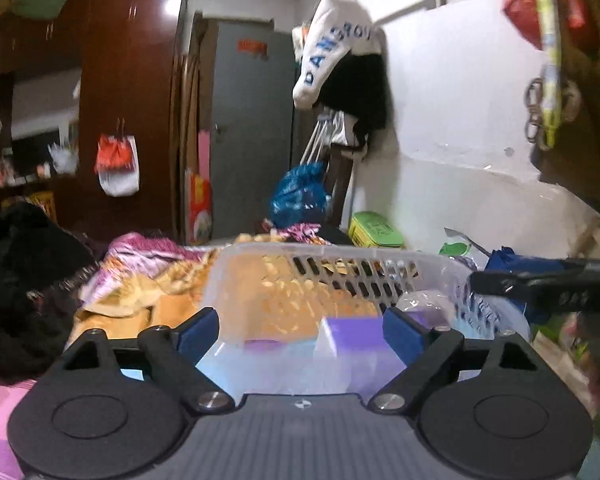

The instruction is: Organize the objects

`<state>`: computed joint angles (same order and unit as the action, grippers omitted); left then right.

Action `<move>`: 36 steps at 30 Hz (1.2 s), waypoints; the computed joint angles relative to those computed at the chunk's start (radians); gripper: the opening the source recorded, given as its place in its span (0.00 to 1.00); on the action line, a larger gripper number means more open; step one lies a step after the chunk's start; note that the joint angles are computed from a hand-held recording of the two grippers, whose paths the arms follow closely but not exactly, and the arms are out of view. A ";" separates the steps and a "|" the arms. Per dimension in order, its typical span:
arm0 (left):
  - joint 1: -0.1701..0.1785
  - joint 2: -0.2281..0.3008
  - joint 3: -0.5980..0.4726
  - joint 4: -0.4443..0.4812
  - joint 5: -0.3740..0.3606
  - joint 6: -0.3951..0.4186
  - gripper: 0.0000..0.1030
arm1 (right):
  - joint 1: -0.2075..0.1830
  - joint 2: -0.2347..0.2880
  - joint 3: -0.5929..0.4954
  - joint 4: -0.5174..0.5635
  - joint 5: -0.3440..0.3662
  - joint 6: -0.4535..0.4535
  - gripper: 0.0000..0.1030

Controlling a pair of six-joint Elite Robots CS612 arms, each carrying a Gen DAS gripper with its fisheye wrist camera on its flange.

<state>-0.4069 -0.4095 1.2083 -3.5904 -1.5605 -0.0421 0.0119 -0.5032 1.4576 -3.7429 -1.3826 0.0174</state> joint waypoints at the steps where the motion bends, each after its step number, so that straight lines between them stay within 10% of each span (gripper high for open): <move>1: 0.000 -0.009 0.039 -0.038 0.005 0.009 0.89 | -0.007 -0.004 0.034 -0.035 0.031 0.010 1.00; 5: 0.017 -0.023 0.180 -0.184 -0.042 -0.010 0.89 | -0.028 -0.003 0.145 -0.113 0.209 0.023 1.00; 11: 0.047 0.003 0.245 -0.272 -0.091 -0.030 0.89 | 0.000 0.058 0.191 -0.246 0.288 -0.056 1.00; 19: 0.097 0.046 0.218 -0.231 -0.249 0.000 0.81 | 0.031 0.076 0.146 -0.117 0.309 -0.204 0.64; 30: 0.096 0.070 0.191 -0.207 -0.359 0.085 0.77 | 0.037 0.098 0.112 -0.101 0.368 -0.209 0.51; 36: 0.098 0.078 0.181 -0.211 -0.392 0.081 0.57 | 0.033 0.101 0.119 -0.104 0.400 -0.222 0.36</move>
<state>-0.3089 -0.3313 1.3891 -3.8017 -1.9521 0.0392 0.0448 -0.4025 1.5767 -3.8474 -0.9829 -0.2042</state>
